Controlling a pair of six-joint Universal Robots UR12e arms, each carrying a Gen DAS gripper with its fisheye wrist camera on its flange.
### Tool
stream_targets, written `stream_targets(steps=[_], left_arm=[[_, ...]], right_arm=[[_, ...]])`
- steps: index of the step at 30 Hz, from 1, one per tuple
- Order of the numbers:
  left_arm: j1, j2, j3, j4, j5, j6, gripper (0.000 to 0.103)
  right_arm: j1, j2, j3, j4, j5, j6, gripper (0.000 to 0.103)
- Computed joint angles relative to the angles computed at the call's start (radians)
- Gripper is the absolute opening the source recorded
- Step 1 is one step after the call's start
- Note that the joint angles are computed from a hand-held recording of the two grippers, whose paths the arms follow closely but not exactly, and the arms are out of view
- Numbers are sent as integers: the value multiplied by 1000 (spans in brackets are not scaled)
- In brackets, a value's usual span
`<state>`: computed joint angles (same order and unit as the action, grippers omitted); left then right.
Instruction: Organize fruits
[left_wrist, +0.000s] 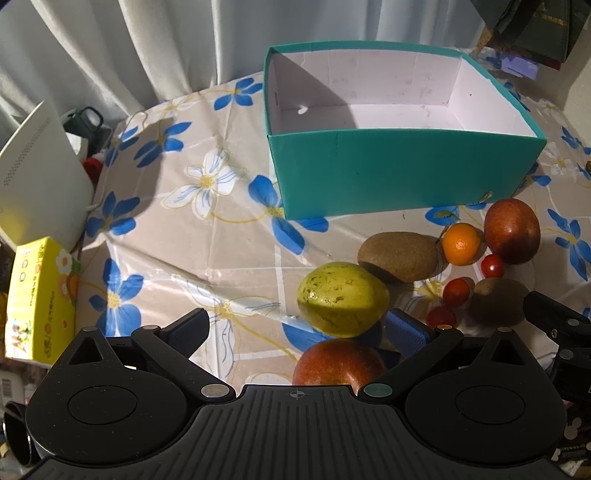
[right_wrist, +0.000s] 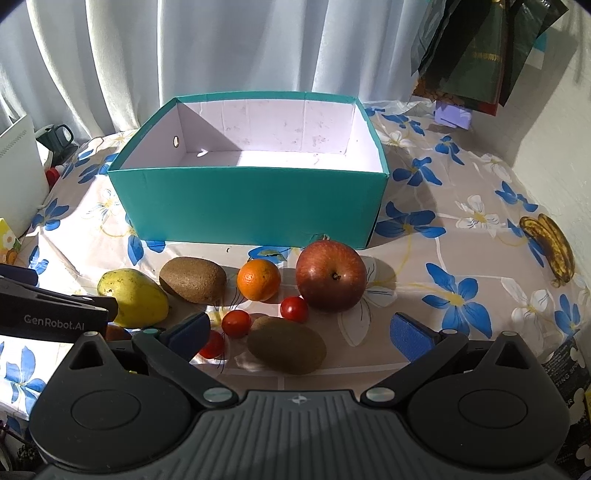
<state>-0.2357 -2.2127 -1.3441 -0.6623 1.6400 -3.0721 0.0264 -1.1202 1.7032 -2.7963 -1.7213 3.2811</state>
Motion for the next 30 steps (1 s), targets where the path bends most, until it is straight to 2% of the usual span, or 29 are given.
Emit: stream_targets(steps=[4,9,13,18,23,30], left_arm=[[10,10,-20,39,-11,0,103],[43,32,-67,88,-118,-22,103],[65,46,-106,127,-214,27,103],[67,51,-127,128,-203,69,103],[73,60,-156,174,-263,139,103],[71,37,-111,47,-278,106,103]], right_arm=[[-1,-3,6,-7,1,1,103],[-6,-5,13,-3,7,24,103],[-10,-6,24,-14,24,25,103],[-19,-9,51,-59,95,-30,103],[-23,-7,52,-43,117,-35,103],[-28,-5,56,-36,121,-18,103]])
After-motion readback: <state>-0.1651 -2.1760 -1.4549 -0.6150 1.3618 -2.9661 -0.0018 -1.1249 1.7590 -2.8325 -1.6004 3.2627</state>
